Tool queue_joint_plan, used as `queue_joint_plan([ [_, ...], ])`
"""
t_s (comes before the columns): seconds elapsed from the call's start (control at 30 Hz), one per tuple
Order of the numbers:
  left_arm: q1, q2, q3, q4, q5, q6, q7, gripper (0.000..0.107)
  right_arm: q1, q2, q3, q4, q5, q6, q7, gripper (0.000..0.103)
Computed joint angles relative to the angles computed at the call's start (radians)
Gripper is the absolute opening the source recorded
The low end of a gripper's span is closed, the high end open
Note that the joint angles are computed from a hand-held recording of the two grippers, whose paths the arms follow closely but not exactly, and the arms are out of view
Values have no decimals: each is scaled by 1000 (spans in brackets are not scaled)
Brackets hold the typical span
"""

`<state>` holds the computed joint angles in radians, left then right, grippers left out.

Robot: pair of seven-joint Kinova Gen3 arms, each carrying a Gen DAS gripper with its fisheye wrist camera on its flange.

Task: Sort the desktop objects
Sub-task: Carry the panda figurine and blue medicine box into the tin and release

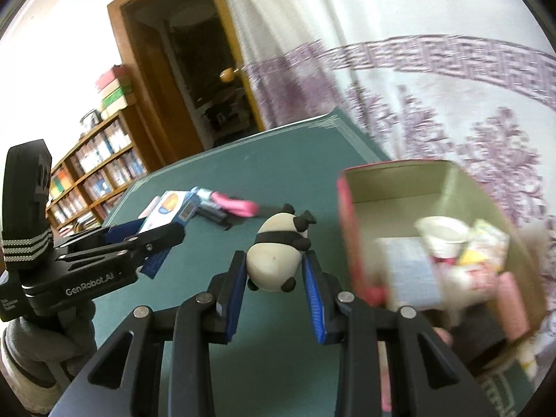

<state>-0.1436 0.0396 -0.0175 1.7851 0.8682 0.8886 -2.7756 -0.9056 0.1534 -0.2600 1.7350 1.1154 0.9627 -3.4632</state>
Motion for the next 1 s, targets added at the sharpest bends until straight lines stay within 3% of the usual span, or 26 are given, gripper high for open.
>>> queue_joint_plan([
  [0.33,84,-25,44,-5,9,47,11,56,14,-123,-78,130,-58,228,-120,36],
  [0.57,167,-17,81,-12,-34,26,82,56,73,-179,-121,200,-94,245,-182,36],
  [1.0,242,-6,112,0,-56,36,91,56,129,-200,-143,236,-108,221,-198,36],
])
